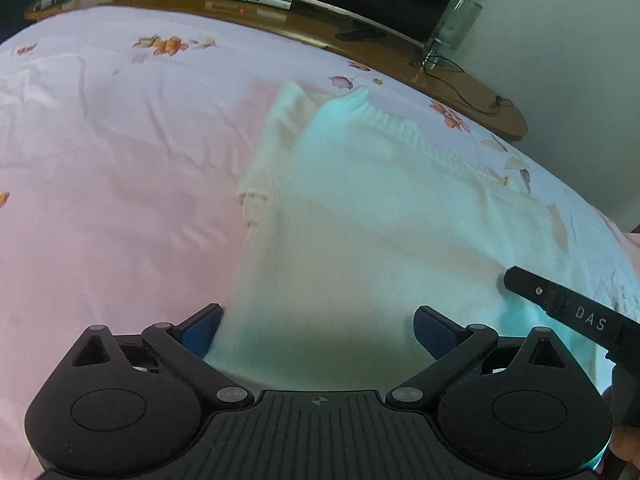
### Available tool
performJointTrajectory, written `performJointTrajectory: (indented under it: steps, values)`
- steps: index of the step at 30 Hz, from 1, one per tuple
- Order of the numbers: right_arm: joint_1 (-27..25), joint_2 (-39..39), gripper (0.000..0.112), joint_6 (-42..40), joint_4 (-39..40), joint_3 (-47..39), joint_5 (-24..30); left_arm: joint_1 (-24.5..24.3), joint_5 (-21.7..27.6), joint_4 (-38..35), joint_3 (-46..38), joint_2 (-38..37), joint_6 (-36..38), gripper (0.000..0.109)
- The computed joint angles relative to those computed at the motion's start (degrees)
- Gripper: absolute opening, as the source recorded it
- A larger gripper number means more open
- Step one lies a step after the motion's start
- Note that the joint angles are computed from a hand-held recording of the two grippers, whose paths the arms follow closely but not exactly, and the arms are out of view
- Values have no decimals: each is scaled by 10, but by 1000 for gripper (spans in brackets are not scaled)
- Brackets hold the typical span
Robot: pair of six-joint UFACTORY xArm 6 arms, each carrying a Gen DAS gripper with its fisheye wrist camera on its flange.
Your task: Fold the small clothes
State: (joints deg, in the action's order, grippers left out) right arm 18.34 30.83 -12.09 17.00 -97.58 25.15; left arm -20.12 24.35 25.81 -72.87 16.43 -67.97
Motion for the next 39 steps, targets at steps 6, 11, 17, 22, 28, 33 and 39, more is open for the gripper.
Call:
performJointTrajectory:
  steps: [6,11,17,22,28,33,39]
  values:
    - [3,-26,36,13,-12,34,-6,-5,-11,-24,43,-33,-16,100]
    - [4,-46,36,26,-17,60,-15,-11,-23,-47,70,-53,-20,100]
    - [7,-81,36,23,-3,107,-26,-16,-75,-115,110,-70,-1,100]
    - [5,-105,36,37,-7,143,-37,-18,-130,-169,151,-87,-1,100]
    - [5,-120,36,40,-1,166,-43,-14,-187,-122,178,-88,-63,100]
    - [8,-116,36,33,9,165,-42,10,-229,-14,170,-67,-179,100]
    - [10,-101,36,31,11,146,-40,48,-252,210,113,-23,-395,100]
